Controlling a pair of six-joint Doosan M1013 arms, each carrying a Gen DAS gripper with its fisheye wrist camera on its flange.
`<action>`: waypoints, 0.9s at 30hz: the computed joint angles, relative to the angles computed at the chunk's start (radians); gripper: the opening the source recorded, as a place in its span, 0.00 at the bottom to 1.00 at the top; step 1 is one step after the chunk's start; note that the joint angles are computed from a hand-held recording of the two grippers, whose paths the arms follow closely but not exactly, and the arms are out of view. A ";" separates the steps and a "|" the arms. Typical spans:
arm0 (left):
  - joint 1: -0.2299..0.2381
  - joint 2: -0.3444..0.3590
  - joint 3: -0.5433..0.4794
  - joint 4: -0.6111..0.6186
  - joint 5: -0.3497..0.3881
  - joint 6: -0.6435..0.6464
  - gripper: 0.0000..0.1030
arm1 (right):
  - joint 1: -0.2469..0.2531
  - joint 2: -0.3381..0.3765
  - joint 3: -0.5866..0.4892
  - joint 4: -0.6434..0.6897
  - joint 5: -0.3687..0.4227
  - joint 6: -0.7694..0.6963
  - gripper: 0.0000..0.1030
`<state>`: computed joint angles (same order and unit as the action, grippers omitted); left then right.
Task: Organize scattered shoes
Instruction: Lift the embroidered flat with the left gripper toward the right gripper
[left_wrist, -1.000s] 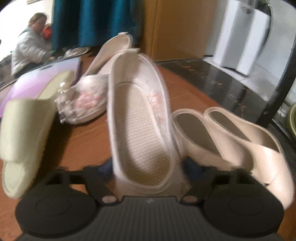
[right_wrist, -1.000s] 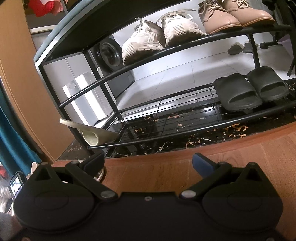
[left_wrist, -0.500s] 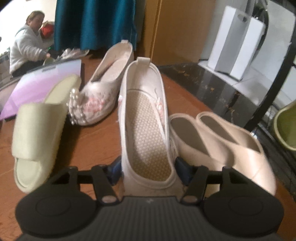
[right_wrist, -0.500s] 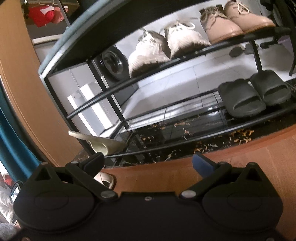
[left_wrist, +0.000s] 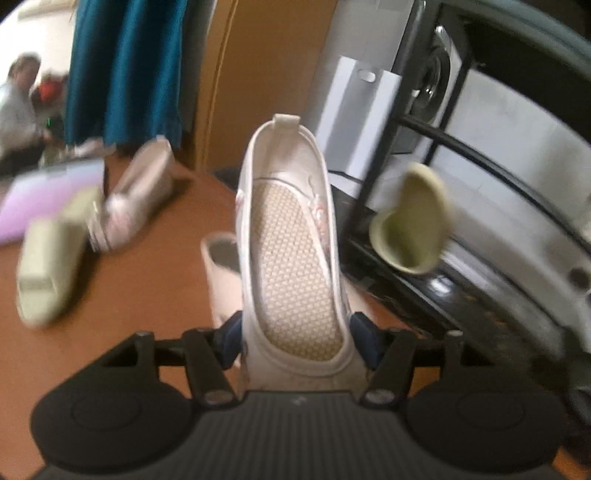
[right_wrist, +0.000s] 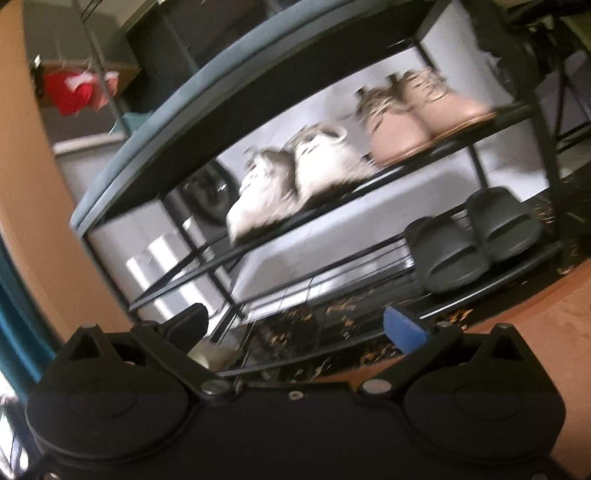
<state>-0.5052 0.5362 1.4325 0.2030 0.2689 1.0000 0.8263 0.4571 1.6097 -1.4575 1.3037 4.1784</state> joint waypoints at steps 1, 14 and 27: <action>-0.009 0.002 0.003 -0.055 0.008 0.069 0.59 | 0.003 -0.007 0.010 -0.002 0.016 0.014 1.00; -0.106 0.086 -0.033 -0.495 -0.018 0.809 0.53 | 0.017 -0.052 0.080 0.024 0.110 0.157 1.00; -0.026 0.008 0.023 -1.269 -0.082 1.633 0.99 | -0.040 -0.047 0.072 0.082 -0.245 -0.025 1.00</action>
<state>-0.5316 0.5438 1.4558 -1.0658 0.1864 2.6332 0.7860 0.4100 1.6820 -1.3751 1.0587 4.1536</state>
